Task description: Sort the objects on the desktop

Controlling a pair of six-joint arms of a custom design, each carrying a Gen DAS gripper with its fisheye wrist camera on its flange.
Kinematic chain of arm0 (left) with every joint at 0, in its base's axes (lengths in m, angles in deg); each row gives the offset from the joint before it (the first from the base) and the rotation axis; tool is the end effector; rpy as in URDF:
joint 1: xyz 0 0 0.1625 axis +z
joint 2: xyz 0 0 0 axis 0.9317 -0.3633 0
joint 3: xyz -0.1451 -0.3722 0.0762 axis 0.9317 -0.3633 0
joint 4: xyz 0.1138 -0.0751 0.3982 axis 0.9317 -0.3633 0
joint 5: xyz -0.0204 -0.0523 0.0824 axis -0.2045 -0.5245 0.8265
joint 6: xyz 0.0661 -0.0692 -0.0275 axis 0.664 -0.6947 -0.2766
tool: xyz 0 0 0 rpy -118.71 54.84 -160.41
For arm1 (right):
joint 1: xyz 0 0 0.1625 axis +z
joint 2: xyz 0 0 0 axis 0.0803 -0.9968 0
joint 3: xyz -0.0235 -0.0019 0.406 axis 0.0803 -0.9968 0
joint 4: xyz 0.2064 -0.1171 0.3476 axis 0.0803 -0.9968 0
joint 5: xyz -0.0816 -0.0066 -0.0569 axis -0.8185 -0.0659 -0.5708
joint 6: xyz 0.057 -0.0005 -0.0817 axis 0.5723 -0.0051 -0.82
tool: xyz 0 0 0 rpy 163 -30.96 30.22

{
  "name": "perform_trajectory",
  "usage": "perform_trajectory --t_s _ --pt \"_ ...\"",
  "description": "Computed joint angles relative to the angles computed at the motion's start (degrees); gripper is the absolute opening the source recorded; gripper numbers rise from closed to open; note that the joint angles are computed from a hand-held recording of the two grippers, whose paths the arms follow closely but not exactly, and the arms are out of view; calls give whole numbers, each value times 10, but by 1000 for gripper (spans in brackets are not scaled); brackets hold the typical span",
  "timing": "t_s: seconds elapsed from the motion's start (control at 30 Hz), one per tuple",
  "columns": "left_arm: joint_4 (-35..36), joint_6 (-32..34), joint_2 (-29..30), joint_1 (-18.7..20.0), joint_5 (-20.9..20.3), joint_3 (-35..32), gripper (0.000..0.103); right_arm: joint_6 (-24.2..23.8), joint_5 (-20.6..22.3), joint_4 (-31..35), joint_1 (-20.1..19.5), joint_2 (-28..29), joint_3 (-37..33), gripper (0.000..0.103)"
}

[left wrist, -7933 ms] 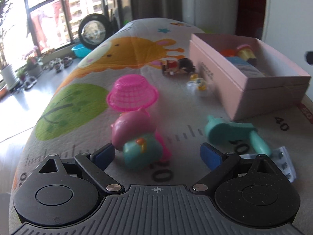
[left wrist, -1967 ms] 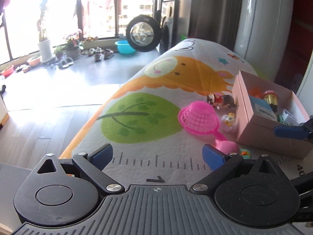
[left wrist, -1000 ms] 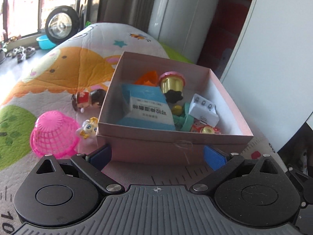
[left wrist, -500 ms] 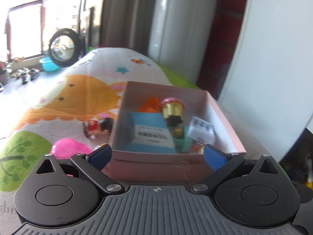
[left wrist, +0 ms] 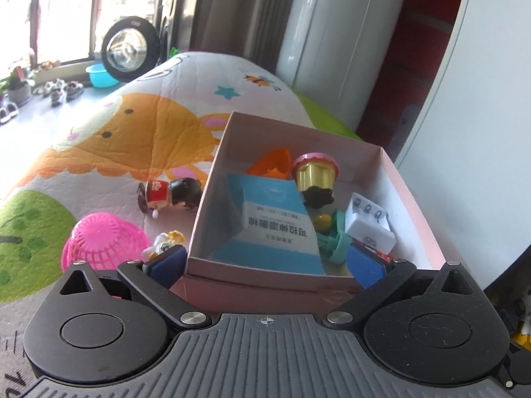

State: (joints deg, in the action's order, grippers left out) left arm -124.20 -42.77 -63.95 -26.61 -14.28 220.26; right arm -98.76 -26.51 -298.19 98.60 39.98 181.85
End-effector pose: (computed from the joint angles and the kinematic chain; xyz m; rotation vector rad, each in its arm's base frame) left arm -0.1293 -0.3935 0.1557 0.4858 2.4388 -0.9952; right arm 0.1661 -0.2985 0.0663 0.7488 -2.3969 0.8602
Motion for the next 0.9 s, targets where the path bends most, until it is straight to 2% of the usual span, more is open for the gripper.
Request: perform_trajectory --t_s 0.23,0.27,0.37,0.43,0.47,0.53,0.63,0.67,0.77,0.9 --pt "-1 32 -32 -4 -27 15 103 2 -6 2 4 3 -4 103" --pt "-16 32 -31 -11 -6 20 103 2 -6 2 5 3 -4 103" --pt "-51 1 -6 -30 131 20 103 2 -7 1 5 5 -4 103" --pt "16 -45 -2 -18 210 0 103 2 -6 1 5 5 -4 103" --pt "76 -76 -8 -7 227 -11 103 3 -5 1 5 4 -4 103" --pt "156 -103 -17 25 210 -33 103 4 -2 2 3 4 -4 103" --pt "153 -115 -28 57 159 -44 103 5 -5 3 5 5 -6 103" --pt "168 -127 -30 63 157 -51 103 4 -6 3 5 5 -7 103" --pt "136 -112 -18 72 160 -54 103 3 -15 5 10 10 -11 103" --pt "129 -124 -17 71 167 -50 103 1 -23 -2 15 17 -13 103"
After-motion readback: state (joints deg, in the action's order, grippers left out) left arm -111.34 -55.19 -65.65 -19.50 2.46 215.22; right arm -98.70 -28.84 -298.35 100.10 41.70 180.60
